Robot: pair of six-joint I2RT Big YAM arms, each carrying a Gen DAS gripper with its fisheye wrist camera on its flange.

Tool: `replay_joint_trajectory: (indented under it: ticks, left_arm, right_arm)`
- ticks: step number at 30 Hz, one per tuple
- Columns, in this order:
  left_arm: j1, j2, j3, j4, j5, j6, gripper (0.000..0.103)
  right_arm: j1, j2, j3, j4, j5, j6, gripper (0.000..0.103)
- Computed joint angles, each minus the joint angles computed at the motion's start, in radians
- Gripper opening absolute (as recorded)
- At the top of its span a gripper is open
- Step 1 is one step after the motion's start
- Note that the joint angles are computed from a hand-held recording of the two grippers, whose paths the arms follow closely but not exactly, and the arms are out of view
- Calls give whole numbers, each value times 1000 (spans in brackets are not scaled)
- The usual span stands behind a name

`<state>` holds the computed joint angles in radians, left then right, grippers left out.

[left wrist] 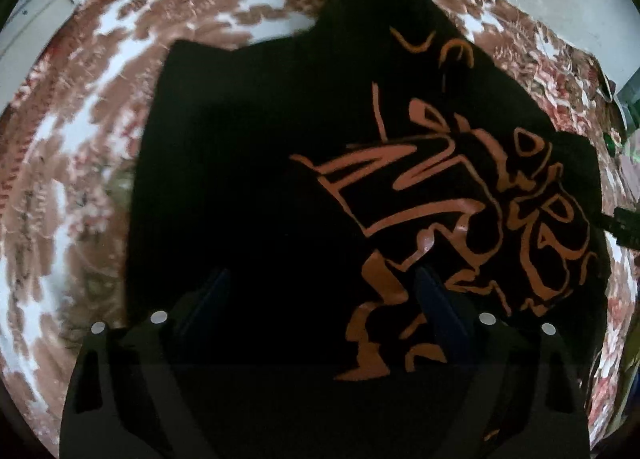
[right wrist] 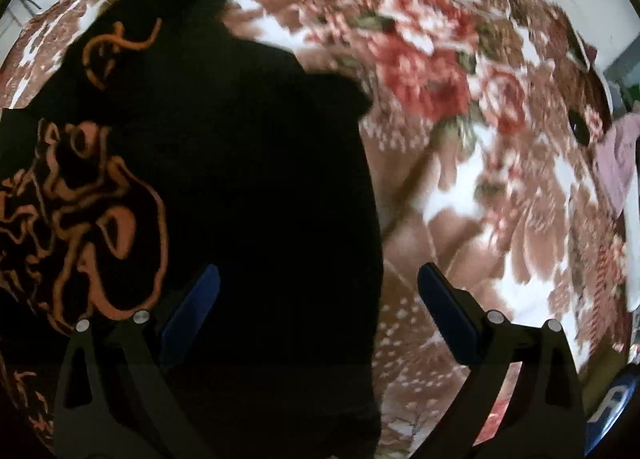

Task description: Fold large clothes

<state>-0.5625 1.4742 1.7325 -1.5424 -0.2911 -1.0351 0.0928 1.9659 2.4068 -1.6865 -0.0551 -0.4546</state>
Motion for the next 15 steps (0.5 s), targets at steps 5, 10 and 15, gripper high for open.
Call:
replay_joint_trajectory:
  ticks: [5, 10, 15]
  left_arm:
    - [4, 6, -34, 22, 12, 0, 38]
    - [11, -32, -29, 13, 16, 8, 16]
    - [10, -43, 39, -69, -34, 17, 16]
  right_arm:
    - [-6, -37, -97, 69, -5, 14, 98]
    - [2, -49, -101, 52, -16, 25, 98]
    - [15, -49, -87, 22, -31, -2, 98]
